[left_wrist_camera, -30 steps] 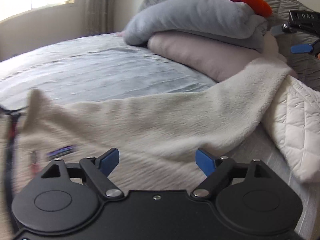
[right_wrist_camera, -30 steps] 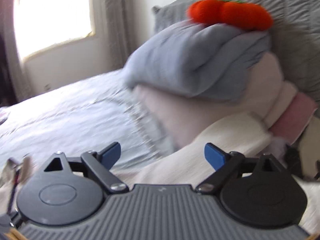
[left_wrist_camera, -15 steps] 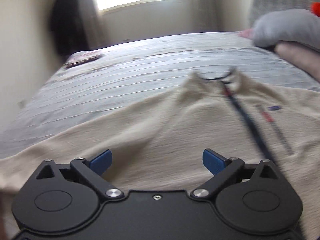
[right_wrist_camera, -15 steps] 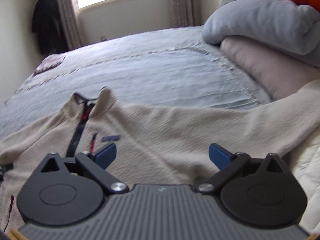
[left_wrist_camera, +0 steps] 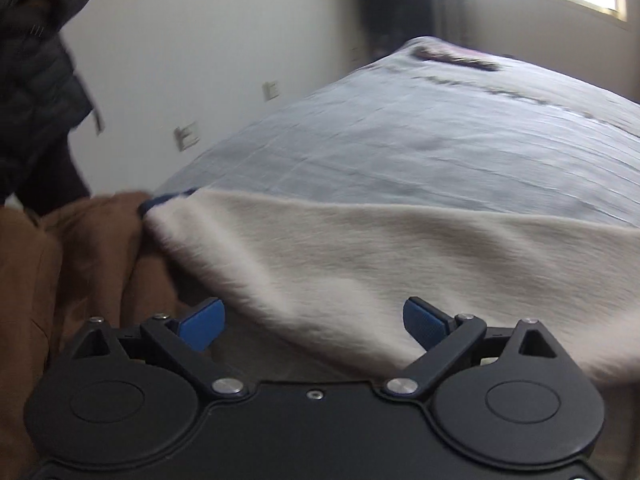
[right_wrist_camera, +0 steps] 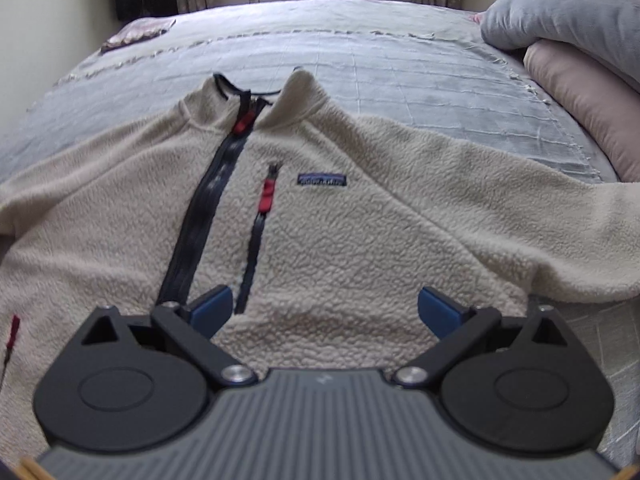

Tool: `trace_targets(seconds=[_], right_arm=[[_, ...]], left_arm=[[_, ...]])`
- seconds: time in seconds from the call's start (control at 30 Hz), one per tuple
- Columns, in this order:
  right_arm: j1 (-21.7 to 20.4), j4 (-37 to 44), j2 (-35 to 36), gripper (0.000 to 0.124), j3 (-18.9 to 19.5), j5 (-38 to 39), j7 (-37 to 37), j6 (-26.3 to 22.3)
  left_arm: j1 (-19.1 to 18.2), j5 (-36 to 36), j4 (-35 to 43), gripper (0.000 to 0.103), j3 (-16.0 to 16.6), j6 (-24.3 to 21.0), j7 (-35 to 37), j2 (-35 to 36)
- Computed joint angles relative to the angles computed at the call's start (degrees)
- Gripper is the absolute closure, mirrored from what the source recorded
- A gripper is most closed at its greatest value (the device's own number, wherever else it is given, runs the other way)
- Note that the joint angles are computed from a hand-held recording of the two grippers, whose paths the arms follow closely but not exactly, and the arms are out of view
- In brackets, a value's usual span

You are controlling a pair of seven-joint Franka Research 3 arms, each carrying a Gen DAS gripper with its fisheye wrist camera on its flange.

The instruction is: Fold large clothes

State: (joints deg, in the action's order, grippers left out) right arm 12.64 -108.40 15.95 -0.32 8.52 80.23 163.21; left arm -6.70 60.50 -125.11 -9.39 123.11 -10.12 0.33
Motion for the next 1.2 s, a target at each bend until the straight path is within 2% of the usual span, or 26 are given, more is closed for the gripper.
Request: trace_targets(seconds=[0.07,0.17,0.23,0.27,0.3,0.4,0.47,0.5,0.57,0.6,0.67,0.7,0.73,0.8,0.83,0.93,1.03,1.13,1.2], right_arm=[[0.78,0.36,0.8,0.024,-0.94,-1.41,1.57,-0.29],[1.53,1.56,2.39,0.024,-2.2,-3.01,4.74,-1.35],[1.49,2.45,3.44,0.024,-2.59,-3.39,6.48,-2.34],[1.33,2.81,3.86,0.024,-2.59,-3.36,7.03,-2.73],[1.22,3.17,4.32,0.024,-2.66,-3.35,7.7,-3.0],[0.66,3.19,4.83,0.024,-2.53,-3.14,8.48,-2.55],[0.15,3.04,4.88,0.024,-2.26,-2.77,8.15,-2.07],[0.07,3.15,4.97,0.024,-2.3,-2.78,8.16,-2.03],[0.21,3.32,5.03,0.024,-2.75,-3.2,8.74,-2.04],[0.01,3.28,4.94,0.024,-2.65,-3.1,8.6,-1.93],[-0.41,2.82,4.48,0.024,-2.52,-2.9,8.15,-1.5],[-0.64,2.47,4.12,0.024,-2.51,-2.78,7.92,-1.07],[-0.81,1.97,3.68,0.024,-2.59,-2.7,7.86,-0.62],[-0.9,0.55,2.34,0.024,-3.0,-2.6,8.69,0.09],[-1.71,-0.44,1.44,0.024,-2.22,-1.45,7.77,0.41],[-4.73,-4.12,-1.95,0.024,1.11,4.07,1.45,0.17],[-5.74,-8.26,-5.53,0.024,2.47,8.14,-4.53,-1.0],[-6.26,-13.0,-8.83,0.023,3.18,13.42,-11.13,-1.23],[-6.02,-16.04,-10.5,0.023,2.62,14.82,-13.63,-1.57]], left_arm=[[1.01,-1.14,-0.43,0.014,0.97,0.01,-1.77,0.76],[1.57,2.29,-0.82,0.038,1.62,0.5,-5.05,2.19],[1.49,5.23,-0.54,0.076,1.71,1.93,-4.89,3.08],[0.93,6.4,0.46,0.086,1.4,0.14,-4.25,4.02],[-0.17,7.98,2.21,0.091,0.93,-4.15,-3.61,5.41],[-3.43,19.23,2.01,0.091,0.55,-13.63,-10.79,6.23],[-3.97,21.49,3.35,0.091,0.92,-16.74,-8.38,8.35],[-3.49,19.24,5.06,0.087,1.33,-15.98,-3.51,9.9],[-1.39,9.38,8.9,0.084,2.01,-12.17,7.9,12.73],[-2.28,8.58,9.59,0.081,2.37,-13.58,8.87,13.12],[-4.48,8.02,11.08,0.07,2.3,-18.45,8.3,13.43],[-4.84,6.52,11.28,0.058,2.1,-18.7,8.96,12.73],[-5.1,5.68,9.94,0.045,1.75,-17.23,8.31,10.89],[-5.57,6.48,6.09,0.034,0.84,-12.35,4.33,6.33],[-5.84,7.14,4.33,0.032,0.14,-9.65,2.81,4.2],[-6.55,6.88,1.28,0.031,-2.08,1.05,2.82,-0.06],[-6.57,5.31,-1.13,0.031,-2.97,17.37,4.94,-1.77],[-6.74,2.64,-1.81,0.032,-3.44,33.19,7.06,0.52],[-7.35,1.0,-2.34,0.032,-3.8,39.53,8.64,2.17]])
